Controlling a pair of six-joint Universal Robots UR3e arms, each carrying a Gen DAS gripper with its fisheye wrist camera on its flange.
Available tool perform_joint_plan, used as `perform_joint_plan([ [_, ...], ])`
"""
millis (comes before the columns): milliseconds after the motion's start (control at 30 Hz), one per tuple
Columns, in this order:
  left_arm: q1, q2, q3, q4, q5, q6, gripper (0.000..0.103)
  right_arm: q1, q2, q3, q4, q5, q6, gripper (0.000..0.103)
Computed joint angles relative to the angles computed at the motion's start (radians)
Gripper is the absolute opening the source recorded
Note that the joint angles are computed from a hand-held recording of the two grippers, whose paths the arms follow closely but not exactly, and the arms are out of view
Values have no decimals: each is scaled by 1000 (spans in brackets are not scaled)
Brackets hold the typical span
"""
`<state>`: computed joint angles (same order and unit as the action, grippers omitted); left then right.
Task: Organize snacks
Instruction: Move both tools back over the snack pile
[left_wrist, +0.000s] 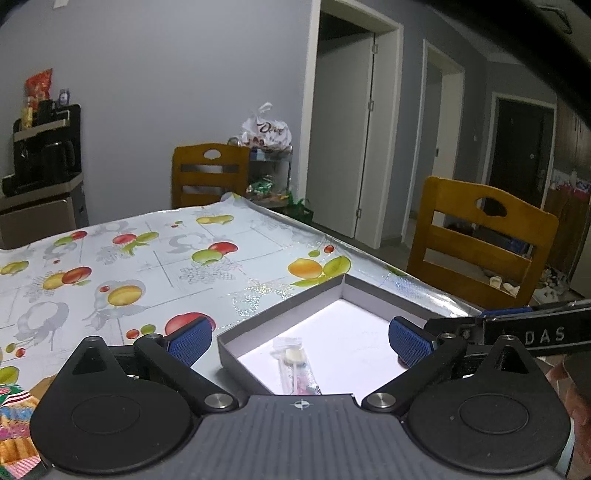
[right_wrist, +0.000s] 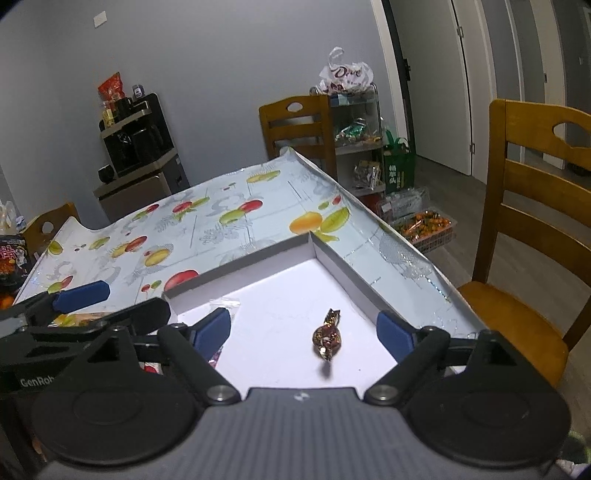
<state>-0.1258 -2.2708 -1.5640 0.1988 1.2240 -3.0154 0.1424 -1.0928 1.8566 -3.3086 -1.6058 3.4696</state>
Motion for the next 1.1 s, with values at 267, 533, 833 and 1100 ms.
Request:
perform_joint_plan([
  [267, 41, 50, -63, -12, -26, 2, 103, 43, -14, -31, 43, -34, -10, 89],
  [533, 104, 131, -163, -13, -51, 27, 103, 105, -20, -74, 79, -76, -10, 90],
  [833, 211, 240, -333, 32, -95, 77, 103, 184, 21, -178, 145, -112, -12, 91],
  [1100, 309, 321, -476, 64, -172, 138, 103, 251, 66, -266, 194, -147, -13, 92],
])
